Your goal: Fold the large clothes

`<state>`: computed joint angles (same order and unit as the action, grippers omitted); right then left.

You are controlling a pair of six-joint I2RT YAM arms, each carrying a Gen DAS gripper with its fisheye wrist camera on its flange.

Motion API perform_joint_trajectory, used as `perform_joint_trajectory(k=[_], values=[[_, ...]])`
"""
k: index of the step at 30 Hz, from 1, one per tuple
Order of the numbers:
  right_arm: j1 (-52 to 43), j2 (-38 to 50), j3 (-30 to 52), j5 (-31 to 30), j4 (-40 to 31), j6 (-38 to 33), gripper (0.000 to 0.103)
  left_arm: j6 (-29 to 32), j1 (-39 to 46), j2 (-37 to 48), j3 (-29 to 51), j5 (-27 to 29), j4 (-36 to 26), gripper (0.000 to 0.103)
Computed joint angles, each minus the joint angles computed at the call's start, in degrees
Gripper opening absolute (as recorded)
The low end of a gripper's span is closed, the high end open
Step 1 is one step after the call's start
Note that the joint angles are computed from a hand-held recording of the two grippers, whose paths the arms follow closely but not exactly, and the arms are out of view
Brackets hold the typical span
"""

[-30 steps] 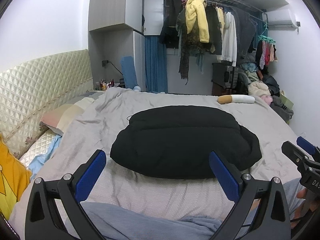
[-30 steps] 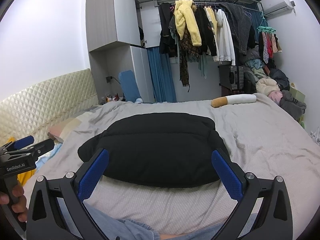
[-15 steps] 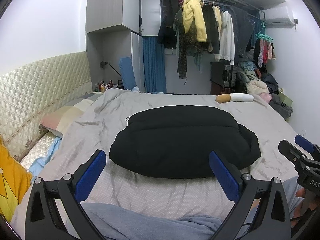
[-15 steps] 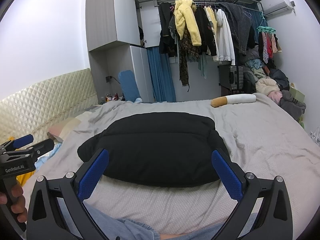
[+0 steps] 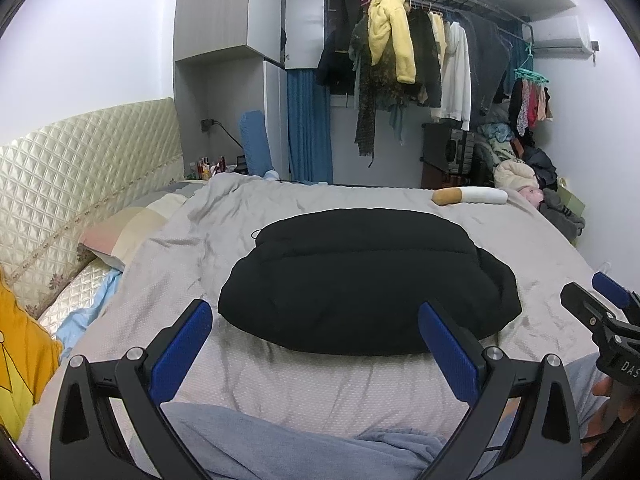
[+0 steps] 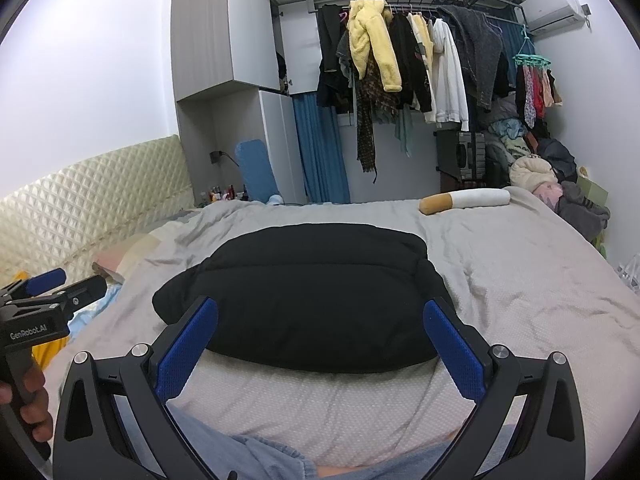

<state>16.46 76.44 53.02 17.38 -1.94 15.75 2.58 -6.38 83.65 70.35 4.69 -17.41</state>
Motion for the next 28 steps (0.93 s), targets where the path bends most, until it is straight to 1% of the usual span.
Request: perform_joint_trajectory(k=[15,28], values=[[0.11,-0.08,0.31,-0.07,-0.35,-0.1,0.103,-0.55,1.09,-0.51,-1.16,0.81,1.48,0.103],[-0.49,-0.63,0.59,-0.22,-1.36,-0.06,0.103,-0.63,1.07,-0.34,-0.53,0.3,0.89,0.103]])
